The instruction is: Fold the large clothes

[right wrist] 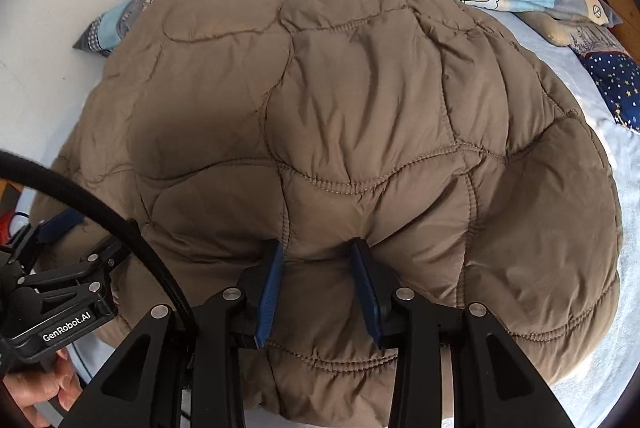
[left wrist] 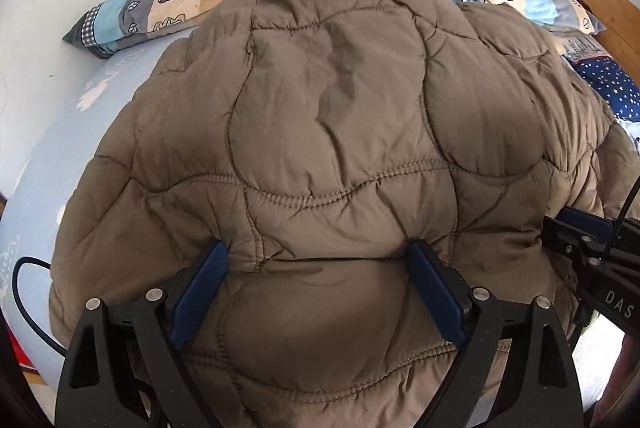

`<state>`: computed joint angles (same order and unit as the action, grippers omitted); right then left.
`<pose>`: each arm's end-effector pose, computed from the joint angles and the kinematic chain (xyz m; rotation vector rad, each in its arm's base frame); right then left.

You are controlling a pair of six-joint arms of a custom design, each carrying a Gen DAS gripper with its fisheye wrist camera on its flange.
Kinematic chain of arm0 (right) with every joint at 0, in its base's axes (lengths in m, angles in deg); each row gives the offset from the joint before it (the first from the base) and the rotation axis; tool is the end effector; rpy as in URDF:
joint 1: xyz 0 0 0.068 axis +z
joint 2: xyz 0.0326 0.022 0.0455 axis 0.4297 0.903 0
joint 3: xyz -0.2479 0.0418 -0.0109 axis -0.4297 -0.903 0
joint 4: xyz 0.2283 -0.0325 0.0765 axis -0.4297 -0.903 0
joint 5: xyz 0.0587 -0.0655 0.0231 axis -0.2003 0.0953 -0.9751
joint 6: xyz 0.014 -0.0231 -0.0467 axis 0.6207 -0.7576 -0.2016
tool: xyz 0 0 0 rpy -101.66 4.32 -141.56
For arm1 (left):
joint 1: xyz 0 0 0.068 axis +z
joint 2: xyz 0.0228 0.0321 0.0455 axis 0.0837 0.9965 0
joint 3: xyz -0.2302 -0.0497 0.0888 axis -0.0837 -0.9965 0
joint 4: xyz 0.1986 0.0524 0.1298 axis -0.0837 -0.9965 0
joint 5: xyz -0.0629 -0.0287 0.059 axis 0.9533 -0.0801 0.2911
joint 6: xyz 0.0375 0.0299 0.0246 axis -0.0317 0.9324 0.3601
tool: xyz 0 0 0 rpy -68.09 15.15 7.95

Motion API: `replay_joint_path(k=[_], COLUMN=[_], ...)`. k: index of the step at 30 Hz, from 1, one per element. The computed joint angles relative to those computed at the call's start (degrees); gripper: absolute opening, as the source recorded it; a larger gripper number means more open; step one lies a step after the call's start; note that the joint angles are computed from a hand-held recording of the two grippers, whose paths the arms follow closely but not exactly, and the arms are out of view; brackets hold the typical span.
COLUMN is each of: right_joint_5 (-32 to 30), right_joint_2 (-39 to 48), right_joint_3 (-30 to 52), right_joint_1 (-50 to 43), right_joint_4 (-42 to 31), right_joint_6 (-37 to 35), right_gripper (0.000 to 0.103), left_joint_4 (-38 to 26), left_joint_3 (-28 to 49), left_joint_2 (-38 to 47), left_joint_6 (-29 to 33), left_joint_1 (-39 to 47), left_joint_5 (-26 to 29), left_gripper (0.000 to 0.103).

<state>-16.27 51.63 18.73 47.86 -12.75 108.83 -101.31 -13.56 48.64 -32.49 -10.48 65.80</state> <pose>0.1359 0.0504 0.1479 0.1942 2.5733 0.1429 0.1964 -0.0522 0.1392 0.3696 2.5310 -0.0428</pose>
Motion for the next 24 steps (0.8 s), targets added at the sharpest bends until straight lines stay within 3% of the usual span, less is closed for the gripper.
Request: replay_joint_path(k=[8,15,24], right_joint_5=[5.71,6.18,8.68], right_joint_2=[3.36,2.91,0.42], right_joint_3=[0.77,0.33,-0.41], right_joint_1=[4.65,4.04,8.14], right_joint_4=[0.6,1.17,-0.84], right_joint_6=[2.39,0.99,4.3], right_gripper=[0.039,0.039,0.04], left_joint_4=[4.27,6.92,8.99], left_joint_3=[-4.52,-8.17,-9.81], left_joint_2=[-3.52,-8.03,-9.44], left_joint_6=[-2.69,-2.8,-3.26], left_joint_1=[-3.58,-4.1,-5.03], left_joint_5=[-4.14,-5.5,-7.27], left_gripper=[0.092,0.092,0.094])
